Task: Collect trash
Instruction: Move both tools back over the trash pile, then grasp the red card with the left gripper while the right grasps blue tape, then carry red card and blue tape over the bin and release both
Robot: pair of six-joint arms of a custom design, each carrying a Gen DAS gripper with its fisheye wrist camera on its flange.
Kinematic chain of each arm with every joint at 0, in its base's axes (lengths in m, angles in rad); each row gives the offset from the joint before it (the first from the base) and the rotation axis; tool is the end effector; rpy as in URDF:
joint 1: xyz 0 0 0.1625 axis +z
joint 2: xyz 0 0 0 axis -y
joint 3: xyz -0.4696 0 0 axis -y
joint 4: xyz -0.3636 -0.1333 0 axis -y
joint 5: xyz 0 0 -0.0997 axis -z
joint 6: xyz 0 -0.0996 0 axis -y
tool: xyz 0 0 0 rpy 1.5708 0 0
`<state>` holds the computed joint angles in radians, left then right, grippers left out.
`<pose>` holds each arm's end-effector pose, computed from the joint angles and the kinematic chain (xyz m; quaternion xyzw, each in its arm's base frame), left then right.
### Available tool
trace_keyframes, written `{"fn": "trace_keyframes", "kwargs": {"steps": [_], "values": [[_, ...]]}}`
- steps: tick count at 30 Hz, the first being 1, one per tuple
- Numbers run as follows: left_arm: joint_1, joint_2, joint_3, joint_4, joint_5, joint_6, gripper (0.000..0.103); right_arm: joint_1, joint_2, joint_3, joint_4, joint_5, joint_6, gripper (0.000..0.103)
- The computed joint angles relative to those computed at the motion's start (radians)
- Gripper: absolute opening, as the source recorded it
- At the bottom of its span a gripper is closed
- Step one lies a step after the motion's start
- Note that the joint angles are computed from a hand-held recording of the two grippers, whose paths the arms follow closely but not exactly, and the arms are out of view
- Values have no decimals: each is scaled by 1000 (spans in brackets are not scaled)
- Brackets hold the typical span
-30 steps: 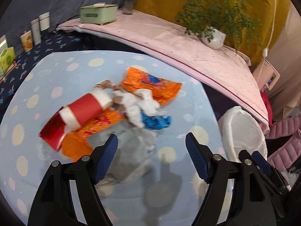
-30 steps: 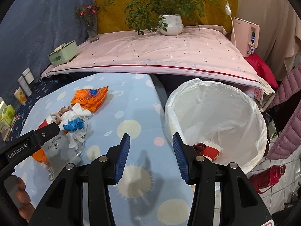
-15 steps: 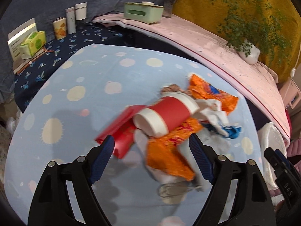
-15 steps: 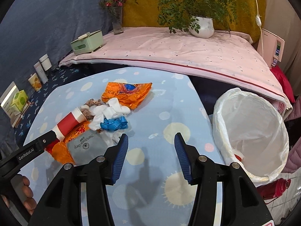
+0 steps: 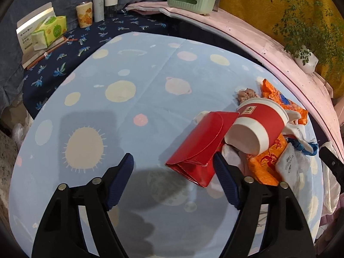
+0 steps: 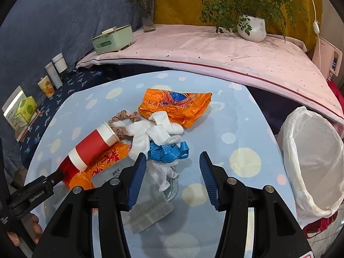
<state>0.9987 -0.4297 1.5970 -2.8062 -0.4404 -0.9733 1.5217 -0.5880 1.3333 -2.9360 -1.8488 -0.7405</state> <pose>-0.1760 -0.6860 -0.0118 -0.1860 0.8234 -0.3942 0.3632 0.0668 -0.7990 0.1564 0.2798 -0.9017 0.2281 0.2380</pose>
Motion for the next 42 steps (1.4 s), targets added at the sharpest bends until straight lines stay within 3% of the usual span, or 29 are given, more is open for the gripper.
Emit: {"fn": "trace_keyframes", "kwargs": {"steps": [3, 5, 7, 9, 13, 20, 26, 33, 42], "values": [[12, 6, -5, -35, -21, 46, 62, 2, 23, -23, 11, -20, 7, 50], [20, 10, -10, -65, -41, 82, 51, 1, 35, -37, 18, -29, 14, 50], [26, 13, -15, -92, -66, 115, 29, -2, 42, -43, 21, -31, 14, 49], [28, 14, -16, -114, -80, 140, 17, -4, 49, -52, 29, -33, 19, 47], [22, 11, -14, -130, -73, 154, 8, -6, 54, -65, 58, -30, 27, 30], [-12, -4, -1, -186, -20, 176, 1, -6, 33, -50, 54, 7, 26, 19], [-50, 6, -34, -247, 5, 258, 1, -4, -9, -27, 49, 53, 32, 17], [-92, 54, -130, -295, -10, 380, 1, -9, -74, 7, 33, 122, 44, 17], [-132, 157, -322, -262, -68, 517, 1, -37, -140, 17, 18, 175, 69, 17]]}}
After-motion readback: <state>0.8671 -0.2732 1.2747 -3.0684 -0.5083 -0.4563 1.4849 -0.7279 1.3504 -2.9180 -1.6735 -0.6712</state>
